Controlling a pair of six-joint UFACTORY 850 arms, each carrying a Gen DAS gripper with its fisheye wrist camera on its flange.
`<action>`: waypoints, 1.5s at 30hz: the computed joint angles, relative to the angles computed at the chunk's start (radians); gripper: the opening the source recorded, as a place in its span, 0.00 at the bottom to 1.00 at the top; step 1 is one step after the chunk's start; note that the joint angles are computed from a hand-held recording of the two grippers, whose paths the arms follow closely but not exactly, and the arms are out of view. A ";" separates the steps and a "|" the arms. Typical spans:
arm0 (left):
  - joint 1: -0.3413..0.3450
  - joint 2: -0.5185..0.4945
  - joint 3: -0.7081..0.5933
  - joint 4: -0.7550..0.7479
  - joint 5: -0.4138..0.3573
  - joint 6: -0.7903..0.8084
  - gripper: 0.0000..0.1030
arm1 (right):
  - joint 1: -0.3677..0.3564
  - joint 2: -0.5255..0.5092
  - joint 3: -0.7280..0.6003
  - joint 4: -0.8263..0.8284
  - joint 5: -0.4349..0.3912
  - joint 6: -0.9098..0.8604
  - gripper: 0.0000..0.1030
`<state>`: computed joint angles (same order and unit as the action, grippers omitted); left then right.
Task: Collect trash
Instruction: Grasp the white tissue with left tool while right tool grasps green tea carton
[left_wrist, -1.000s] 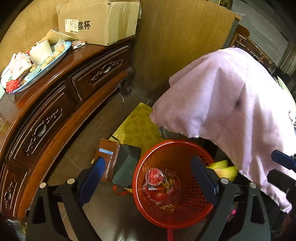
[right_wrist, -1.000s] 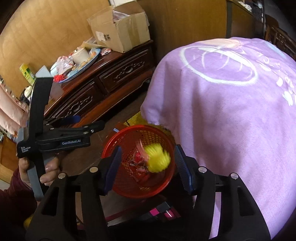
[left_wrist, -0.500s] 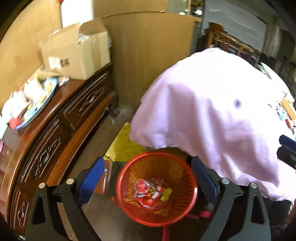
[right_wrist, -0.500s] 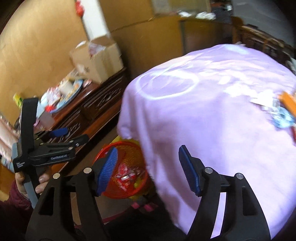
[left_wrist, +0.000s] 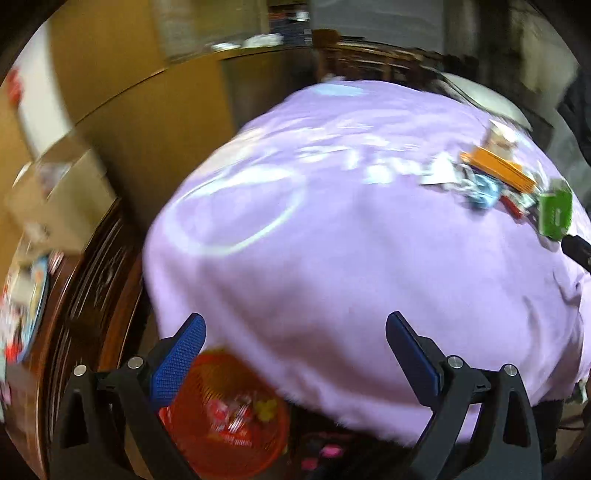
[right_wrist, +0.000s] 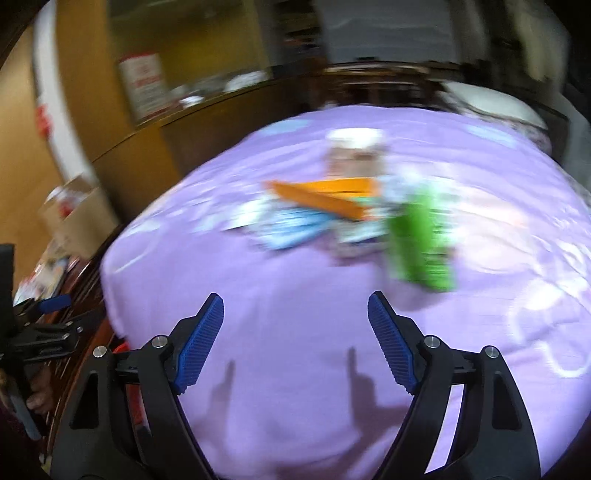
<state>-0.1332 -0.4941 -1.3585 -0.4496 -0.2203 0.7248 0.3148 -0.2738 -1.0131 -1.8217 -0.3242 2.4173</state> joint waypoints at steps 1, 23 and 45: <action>-0.019 -0.010 -0.014 0.017 0.001 -0.012 0.93 | -0.022 0.006 0.015 -0.018 0.004 0.035 0.76; -0.182 -0.489 -0.707 0.132 -0.229 -0.215 0.93 | -0.145 -0.048 0.043 -0.246 0.035 0.262 0.89; -0.105 -0.365 -0.522 -0.382 -0.150 0.253 0.94 | -0.154 -0.048 0.045 -0.291 0.048 0.307 0.90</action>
<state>-0.2380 -0.8589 -1.8809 -0.8312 -0.3703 0.9781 0.1605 -0.3221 -0.9681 -2.1130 -0.2764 2.7241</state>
